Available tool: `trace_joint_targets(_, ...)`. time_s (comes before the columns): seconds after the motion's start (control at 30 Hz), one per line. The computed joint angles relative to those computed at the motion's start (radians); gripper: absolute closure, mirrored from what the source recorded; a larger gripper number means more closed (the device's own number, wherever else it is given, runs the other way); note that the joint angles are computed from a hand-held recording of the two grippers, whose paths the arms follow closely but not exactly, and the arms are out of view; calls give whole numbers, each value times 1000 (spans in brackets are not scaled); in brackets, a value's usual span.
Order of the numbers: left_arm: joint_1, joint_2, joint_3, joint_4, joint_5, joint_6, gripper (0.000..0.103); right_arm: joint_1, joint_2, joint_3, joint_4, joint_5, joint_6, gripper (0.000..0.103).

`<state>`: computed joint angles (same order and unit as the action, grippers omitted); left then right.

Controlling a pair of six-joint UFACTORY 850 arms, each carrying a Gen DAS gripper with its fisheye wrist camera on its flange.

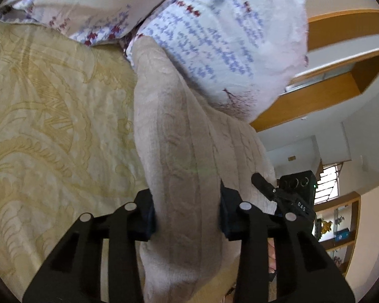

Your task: Fold small clothes

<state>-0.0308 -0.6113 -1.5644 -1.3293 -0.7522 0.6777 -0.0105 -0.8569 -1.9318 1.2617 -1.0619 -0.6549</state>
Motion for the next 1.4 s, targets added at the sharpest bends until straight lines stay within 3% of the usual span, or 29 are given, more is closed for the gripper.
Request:
trace_joint_targets(0.17,67,112,121,-12,-11,70,65,61,63,71,9,28,-63,74)
trace_joint_targets(0.37,155,192,203,42,29,88,64,171,62,62,-24,112,-129,74)
trace_joint_targets(0.47,193,197,228,109,84,53,62,230,13,-3,-174,175,-30,73)
trace_joint_targets(0.57,221,166,244,62,58,55,55,241,-23,-44,-249,186,60,63)
trace_joint_targets(0.63,218,175,258,37,77,85,51,222,-26,-46,-219,150,76,63)
trace_joint_targets(0.77,201,225,282,110,158,70,46,191,23,29,-155,171,20,61)
trace_joint_targets(0.9,163,308,338,263,341,-6,37,178,21,29,-121,205,16,62)
trace_joint_targets(0.93,152,318,342,315,368,-41,35,184,10,11,-124,202,13,75)
trace_joint_targets(1.0,132,332,347,478,409,-174,35,193,26,30,-127,241,-37,90)
trace_joint_targets(1.07,119,337,348,605,433,-285,32,224,65,67,-208,377,-57,92)
trace_joint_targets(1.13,112,346,358,676,449,-342,28,251,72,67,-357,469,33,92)
trace_joint_targets(1.27,105,353,366,707,457,-367,26,273,28,4,-580,493,239,92)
trace_joint_targets(1.4,86,370,386,889,496,-524,25,284,43,1,-686,496,298,88)
